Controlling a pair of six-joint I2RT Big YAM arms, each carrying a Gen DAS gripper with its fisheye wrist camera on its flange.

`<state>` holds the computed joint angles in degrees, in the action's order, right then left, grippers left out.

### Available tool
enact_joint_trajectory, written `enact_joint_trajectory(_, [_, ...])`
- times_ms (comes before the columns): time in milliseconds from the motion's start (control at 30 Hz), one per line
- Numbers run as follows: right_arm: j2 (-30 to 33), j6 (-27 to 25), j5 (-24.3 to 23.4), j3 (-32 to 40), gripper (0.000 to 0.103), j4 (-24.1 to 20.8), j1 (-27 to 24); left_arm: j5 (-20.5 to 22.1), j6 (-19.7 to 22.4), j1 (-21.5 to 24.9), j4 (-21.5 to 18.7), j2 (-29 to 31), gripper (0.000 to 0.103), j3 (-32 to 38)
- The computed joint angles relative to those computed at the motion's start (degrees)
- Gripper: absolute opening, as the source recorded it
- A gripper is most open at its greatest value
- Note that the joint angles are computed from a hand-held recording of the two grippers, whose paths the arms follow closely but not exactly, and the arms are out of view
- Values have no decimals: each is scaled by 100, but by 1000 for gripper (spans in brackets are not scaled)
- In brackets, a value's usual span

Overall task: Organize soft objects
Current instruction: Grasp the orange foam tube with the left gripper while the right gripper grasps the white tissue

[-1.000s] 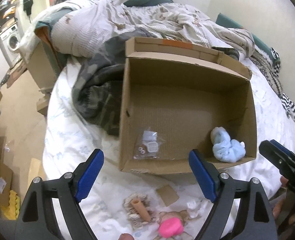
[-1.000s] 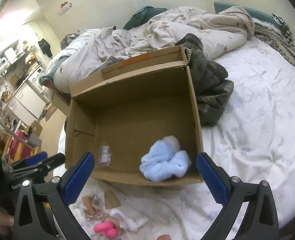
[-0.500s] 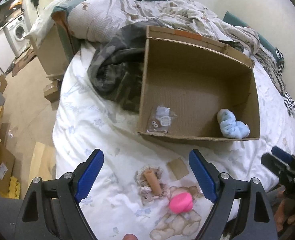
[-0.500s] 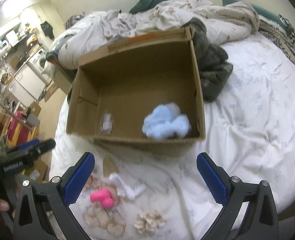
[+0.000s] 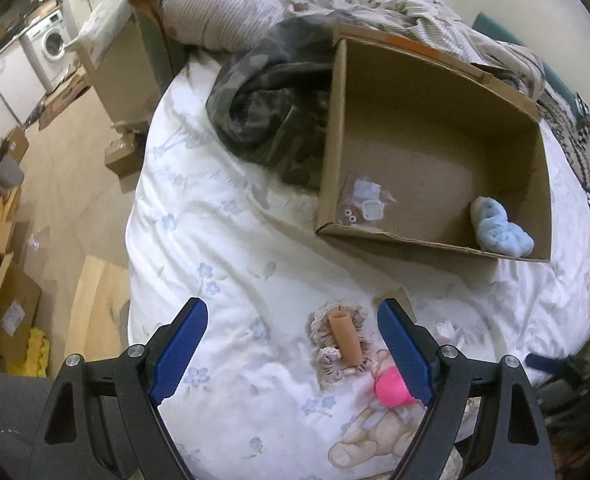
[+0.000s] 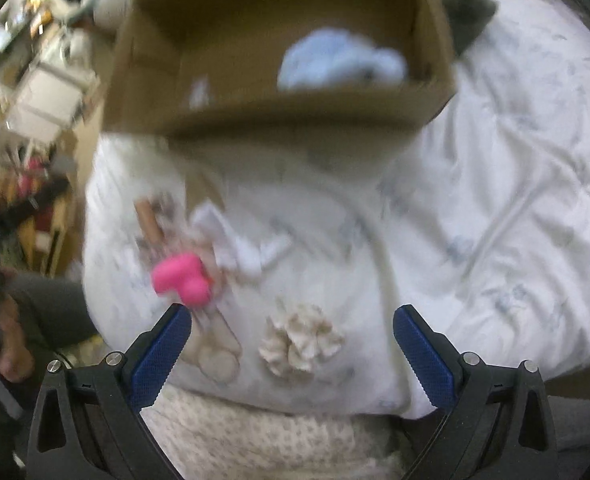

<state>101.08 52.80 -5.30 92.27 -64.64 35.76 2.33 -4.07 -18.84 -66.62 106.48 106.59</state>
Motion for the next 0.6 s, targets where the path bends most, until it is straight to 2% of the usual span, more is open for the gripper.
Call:
enact_joint_trajectory(33, [140, -113, -39, 123, 103, -165, 23, 20, -44, 17, -32, 29, 85, 33])
enact_joint_trajectory(100, [362, -288, -230, 282, 89, -365, 42, 38, -105, 46, -92, 84, 85, 90])
enact_joint_trajectory(200, [637, -518, -351, 496, 75, -656, 99, 51, -202, 87, -229, 174, 85, 179])
enact_joint_trajectory(267, [777, -672, -126, 700, 44, -927, 174, 95, -256, 110, -311, 227, 85, 218])
enact_joint_trajectory(300, [807, -706, -62, 749, 34, -996, 194, 109, -279, 118, -349, 257, 85, 238])
enact_joint_trajectory(333, [800, -709, -47, 749, 32, -983, 198, 138, -307, 122, -393, 295, 84, 261])
enact_joint_trajectory(400, [735, -693, -23, 700, 20, -873, 208, 239, -323, 116, -461, 363, 80, 309])
enact_joint_trajectory(467, [601, -647, 98, 624, 20, -676, 209, 358, -309, 92, -554, 436, 66, 365])
enact_joint_trajectory(567, [238, -503, 326, 378, 20, -189, 179, 593, -320, 31, -775, 598, 51, 493])
enact_joint_trajectory(600, [130, -433, 427, 297, 20, -51, 176, 657, -343, 4, -837, 655, 49, 535])
